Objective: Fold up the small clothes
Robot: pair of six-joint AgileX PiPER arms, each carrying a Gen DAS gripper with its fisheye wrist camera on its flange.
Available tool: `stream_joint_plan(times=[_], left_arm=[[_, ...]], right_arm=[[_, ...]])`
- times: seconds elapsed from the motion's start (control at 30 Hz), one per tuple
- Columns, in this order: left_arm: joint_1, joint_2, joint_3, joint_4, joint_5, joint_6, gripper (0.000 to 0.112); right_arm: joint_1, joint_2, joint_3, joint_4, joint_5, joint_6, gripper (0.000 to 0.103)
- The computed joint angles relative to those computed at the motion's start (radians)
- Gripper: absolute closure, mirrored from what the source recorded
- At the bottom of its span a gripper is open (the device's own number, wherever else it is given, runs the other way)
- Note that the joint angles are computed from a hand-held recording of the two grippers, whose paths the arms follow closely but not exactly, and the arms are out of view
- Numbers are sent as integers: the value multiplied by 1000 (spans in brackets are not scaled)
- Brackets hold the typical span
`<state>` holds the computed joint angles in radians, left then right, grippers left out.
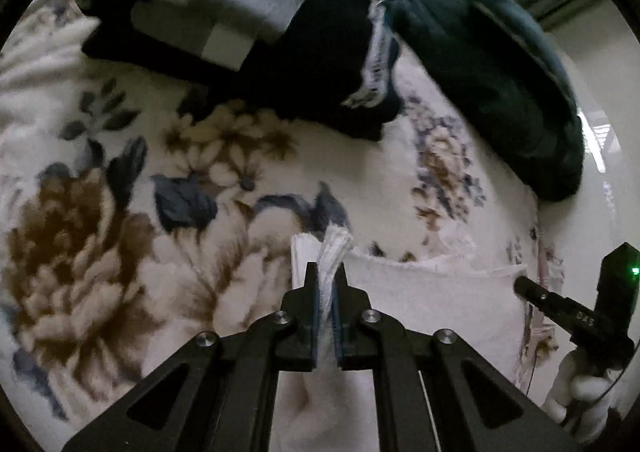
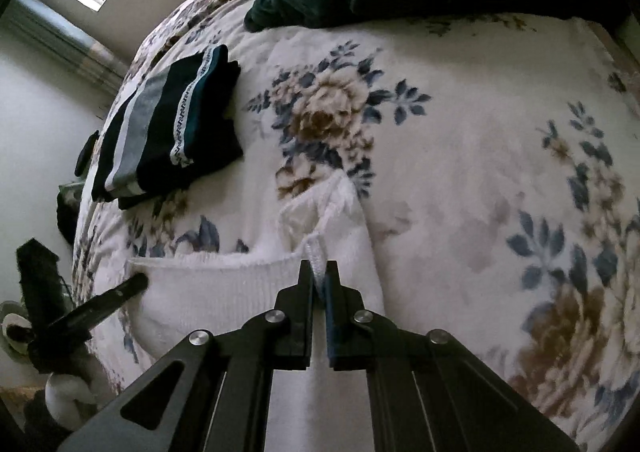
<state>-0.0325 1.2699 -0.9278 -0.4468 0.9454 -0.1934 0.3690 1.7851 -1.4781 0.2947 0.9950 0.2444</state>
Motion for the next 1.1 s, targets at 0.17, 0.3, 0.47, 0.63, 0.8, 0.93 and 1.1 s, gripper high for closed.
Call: stream_joint_plan(times=[0.17,0.3,0.47,0.63,0.8,0.93,1.1], left_arm=[[-12,135,15,17,-54,28,109],[-24,159,13,23,-59,38,108],[52,116,9,-127,21,116,100],[194,-83,86,-204,135,140,45],[311,-236,251,-302,249,157,45],[162,-269,287,-229,174,32,50],[-49,-349,236,-69,60,-166,100]], right_arm=[[30,157,-114,-58,12,12,99],[13,222,-120,-60,14,22,99],[-10,227,-105,26,44,-22,95],[-102,111,21,195,75,-114,35],[-185,-65,235,299,107,-206,27],[-208,-94,388,399,112,-264,26],[-184,-197,519,464,-24,-261,94]])
